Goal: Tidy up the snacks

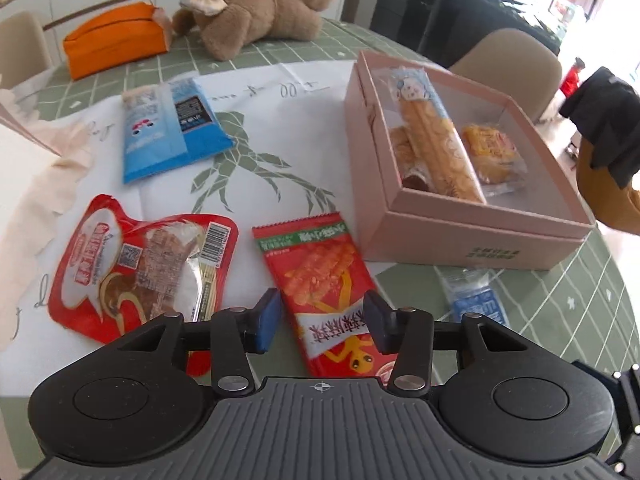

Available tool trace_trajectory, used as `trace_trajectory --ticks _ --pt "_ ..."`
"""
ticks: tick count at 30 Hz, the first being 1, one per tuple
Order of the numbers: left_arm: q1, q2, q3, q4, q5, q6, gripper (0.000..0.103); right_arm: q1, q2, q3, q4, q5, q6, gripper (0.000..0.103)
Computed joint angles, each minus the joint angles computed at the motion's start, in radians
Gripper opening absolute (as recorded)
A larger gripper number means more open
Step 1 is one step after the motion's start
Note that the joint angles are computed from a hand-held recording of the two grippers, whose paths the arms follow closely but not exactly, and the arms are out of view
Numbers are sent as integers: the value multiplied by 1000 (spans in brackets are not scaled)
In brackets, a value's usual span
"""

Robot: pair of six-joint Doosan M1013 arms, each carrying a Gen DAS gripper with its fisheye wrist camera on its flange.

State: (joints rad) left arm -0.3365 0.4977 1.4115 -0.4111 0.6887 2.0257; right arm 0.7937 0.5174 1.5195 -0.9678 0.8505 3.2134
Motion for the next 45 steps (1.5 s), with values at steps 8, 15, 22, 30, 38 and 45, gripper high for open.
trace_trajectory --ticks 8,15,22,30,38,45 --pt "-45 -18 39 93 -89 -25 52 -4 -3 4 7 -18 -17 102" --pt "-69 -19 53 268 -151 -77 57 -4 -2 4 7 -17 -17 102" --pt "-40 -18 49 315 -163 -201 57 -4 -2 3 5 -16 -15 102" --pt "26 -44 90 -167 -63 252 56 -5 -4 7 7 -26 -23 103" --pt "44 -69 126 -134 -132 21 50 -5 -4 7 6 -26 -22 103" --pt "-1 -39 85 -19 -99 -23 54 -5 -3 6 5 -26 -21 103"
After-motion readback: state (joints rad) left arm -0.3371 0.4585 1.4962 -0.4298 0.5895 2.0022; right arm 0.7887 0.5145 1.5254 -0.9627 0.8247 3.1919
